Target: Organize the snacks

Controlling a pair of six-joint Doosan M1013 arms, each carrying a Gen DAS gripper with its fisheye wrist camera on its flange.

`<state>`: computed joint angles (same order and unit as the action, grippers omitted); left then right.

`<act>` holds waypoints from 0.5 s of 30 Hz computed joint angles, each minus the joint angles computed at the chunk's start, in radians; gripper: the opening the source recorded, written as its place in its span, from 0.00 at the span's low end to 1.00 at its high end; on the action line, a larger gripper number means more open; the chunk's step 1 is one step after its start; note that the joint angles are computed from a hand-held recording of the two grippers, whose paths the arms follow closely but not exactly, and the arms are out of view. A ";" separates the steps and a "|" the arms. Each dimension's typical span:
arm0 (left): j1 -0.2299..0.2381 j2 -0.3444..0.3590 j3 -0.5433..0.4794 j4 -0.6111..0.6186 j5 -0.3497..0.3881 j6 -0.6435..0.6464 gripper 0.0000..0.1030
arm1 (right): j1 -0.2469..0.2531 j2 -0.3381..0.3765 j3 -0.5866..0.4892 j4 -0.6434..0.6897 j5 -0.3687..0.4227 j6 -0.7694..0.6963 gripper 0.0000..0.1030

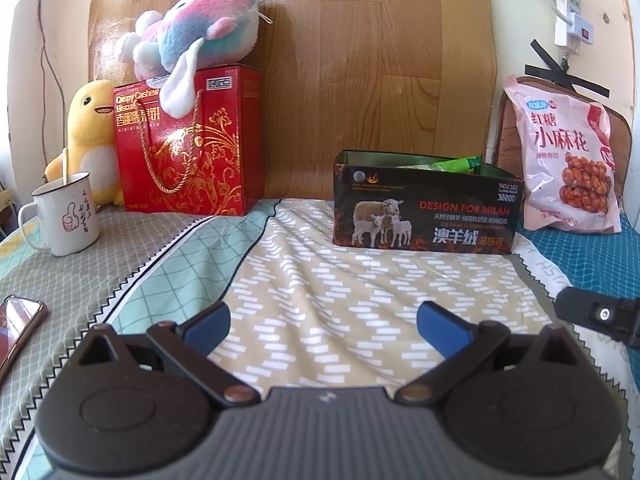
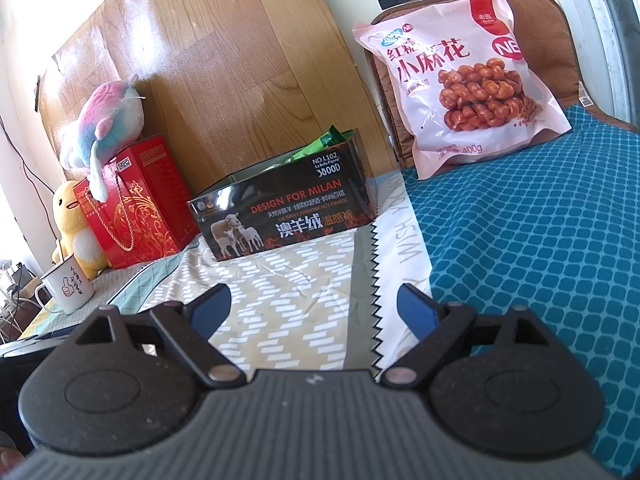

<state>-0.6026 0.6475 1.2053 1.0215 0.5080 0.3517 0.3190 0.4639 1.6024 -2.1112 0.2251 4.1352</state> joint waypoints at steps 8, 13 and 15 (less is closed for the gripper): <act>-0.005 0.001 -0.004 0.239 -0.006 -0.219 1.00 | 0.042 0.003 0.010 -0.066 0.239 -0.104 0.89; -0.010 0.007 0.023 0.640 0.012 -0.620 1.00 | 0.074 0.028 0.030 -0.141 0.496 -0.163 0.92; -0.011 0.014 0.018 0.626 0.012 -0.598 1.00 | 0.081 0.036 0.040 -0.147 0.539 -0.186 0.92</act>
